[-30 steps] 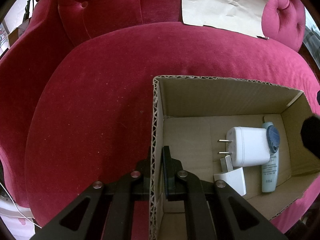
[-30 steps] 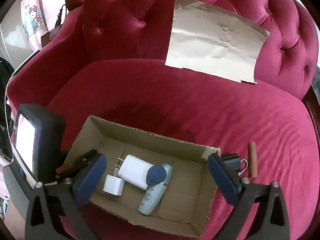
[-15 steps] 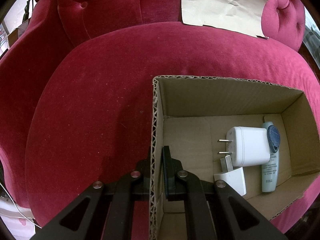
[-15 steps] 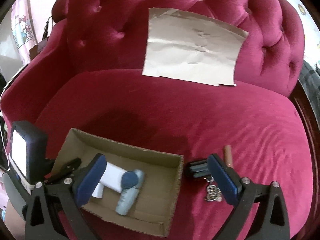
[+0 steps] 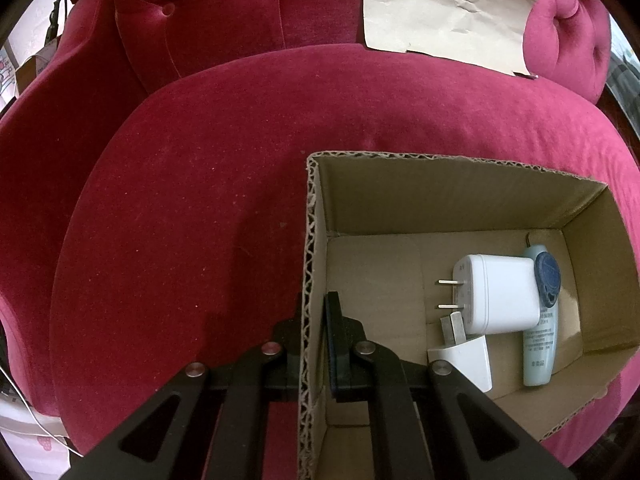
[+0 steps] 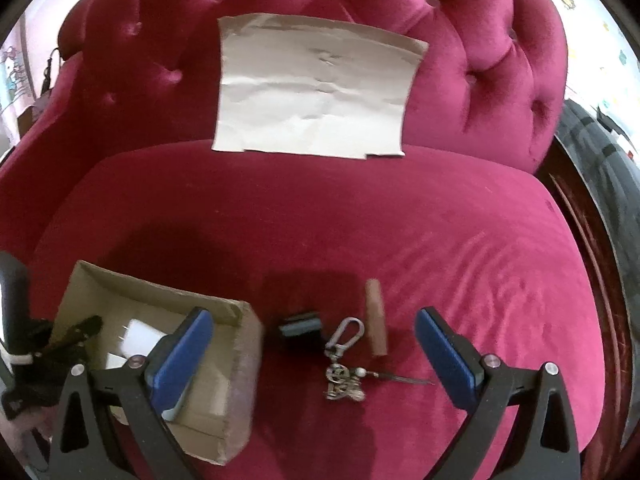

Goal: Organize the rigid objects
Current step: 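Move the right gripper back to the keychain with the carabiner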

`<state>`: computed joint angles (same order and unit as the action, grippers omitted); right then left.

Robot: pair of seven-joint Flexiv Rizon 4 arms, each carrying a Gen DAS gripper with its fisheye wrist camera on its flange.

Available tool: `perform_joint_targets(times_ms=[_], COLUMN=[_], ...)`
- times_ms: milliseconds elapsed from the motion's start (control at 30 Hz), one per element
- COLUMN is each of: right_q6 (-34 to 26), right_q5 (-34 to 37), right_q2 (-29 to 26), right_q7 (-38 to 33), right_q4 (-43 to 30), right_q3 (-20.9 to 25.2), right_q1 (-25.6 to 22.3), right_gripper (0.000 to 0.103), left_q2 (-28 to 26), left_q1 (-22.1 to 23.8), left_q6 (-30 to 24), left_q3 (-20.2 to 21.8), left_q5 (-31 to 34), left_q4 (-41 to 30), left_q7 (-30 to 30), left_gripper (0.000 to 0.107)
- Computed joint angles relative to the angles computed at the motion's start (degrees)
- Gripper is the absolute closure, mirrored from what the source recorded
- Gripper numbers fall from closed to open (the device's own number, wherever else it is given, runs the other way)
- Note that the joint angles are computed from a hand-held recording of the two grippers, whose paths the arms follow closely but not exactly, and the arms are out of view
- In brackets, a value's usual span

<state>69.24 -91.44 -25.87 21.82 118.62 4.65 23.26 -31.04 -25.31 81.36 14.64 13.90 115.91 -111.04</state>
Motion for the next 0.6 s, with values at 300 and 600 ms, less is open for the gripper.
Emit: perform_joint_targets(times_ms=[300, 600], right_q6=[0.2, 3.2], right_q5=[0.3, -1.7], right_q2=[0.0, -2.8], right_q7=[-0.7, -1.1], right_q4=[2.2, 2.4], right_q3=[-0.5, -0.8], right_q1=[-1.6, -4.0], right_gripper=[0.000, 0.000], left_q2=[-0.1, 0.0], left_q1=[-0.4, 0.0], left_q6=[-0.3, -0.4], left_q3=[0.2, -0.1], left_q5=[0.3, 0.7], left_q4=[-0.3, -0.4], left_q7=[-0.8, -0.9], left_gripper=[0.100, 0.100])
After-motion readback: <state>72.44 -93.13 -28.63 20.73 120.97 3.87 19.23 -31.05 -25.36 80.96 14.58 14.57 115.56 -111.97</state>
